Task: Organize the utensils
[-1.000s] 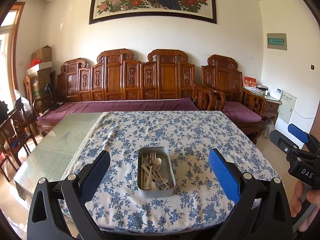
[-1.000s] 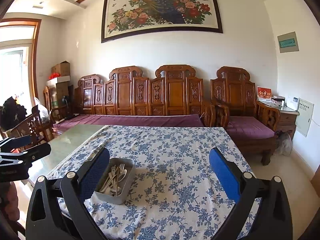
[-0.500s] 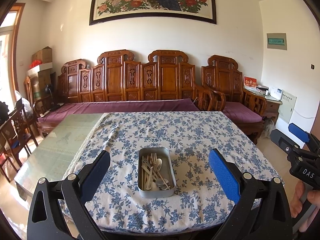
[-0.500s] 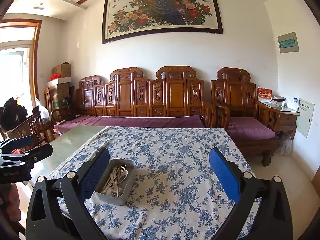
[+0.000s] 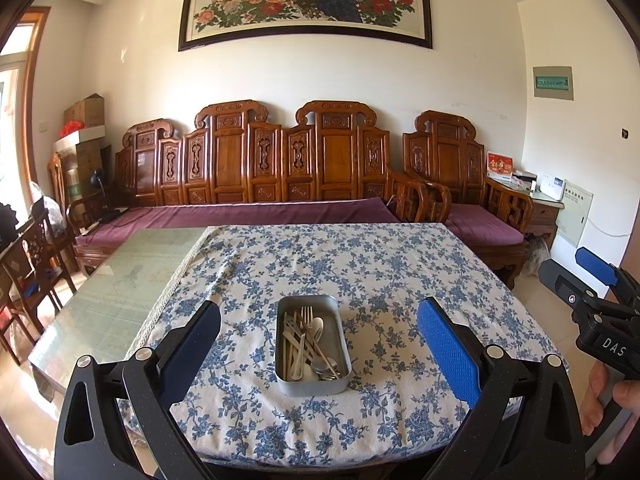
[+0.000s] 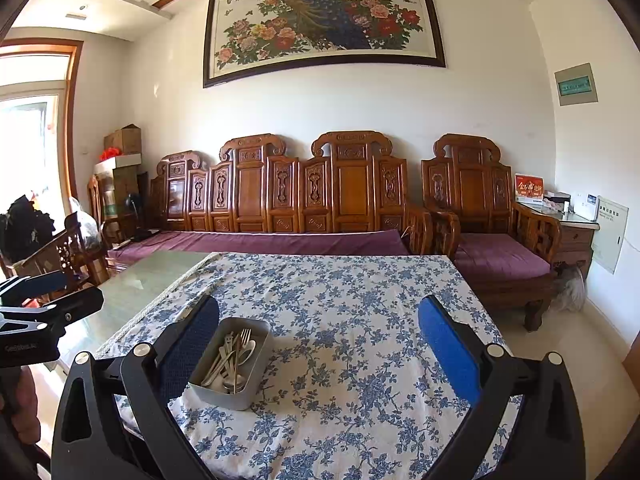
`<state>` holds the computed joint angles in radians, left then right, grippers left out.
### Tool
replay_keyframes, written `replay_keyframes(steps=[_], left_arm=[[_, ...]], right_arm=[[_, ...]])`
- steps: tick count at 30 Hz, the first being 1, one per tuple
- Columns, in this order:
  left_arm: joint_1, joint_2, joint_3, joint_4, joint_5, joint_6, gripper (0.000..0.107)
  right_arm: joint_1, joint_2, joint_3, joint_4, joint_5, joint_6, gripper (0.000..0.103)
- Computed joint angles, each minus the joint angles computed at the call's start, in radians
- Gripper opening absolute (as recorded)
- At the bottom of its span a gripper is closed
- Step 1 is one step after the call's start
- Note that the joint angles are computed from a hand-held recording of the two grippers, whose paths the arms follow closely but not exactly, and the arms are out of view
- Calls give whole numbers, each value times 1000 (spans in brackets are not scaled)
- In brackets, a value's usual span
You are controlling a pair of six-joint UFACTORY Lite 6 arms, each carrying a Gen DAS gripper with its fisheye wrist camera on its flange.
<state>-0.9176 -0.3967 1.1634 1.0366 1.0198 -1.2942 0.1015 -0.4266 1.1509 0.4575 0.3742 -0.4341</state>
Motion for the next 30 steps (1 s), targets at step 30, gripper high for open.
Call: replay_keyframes(steps=[30], left_arm=[[-28,2,10,7,18,-4,95]], right_arm=[[-8,0,-3,21,-1,-22,100]])
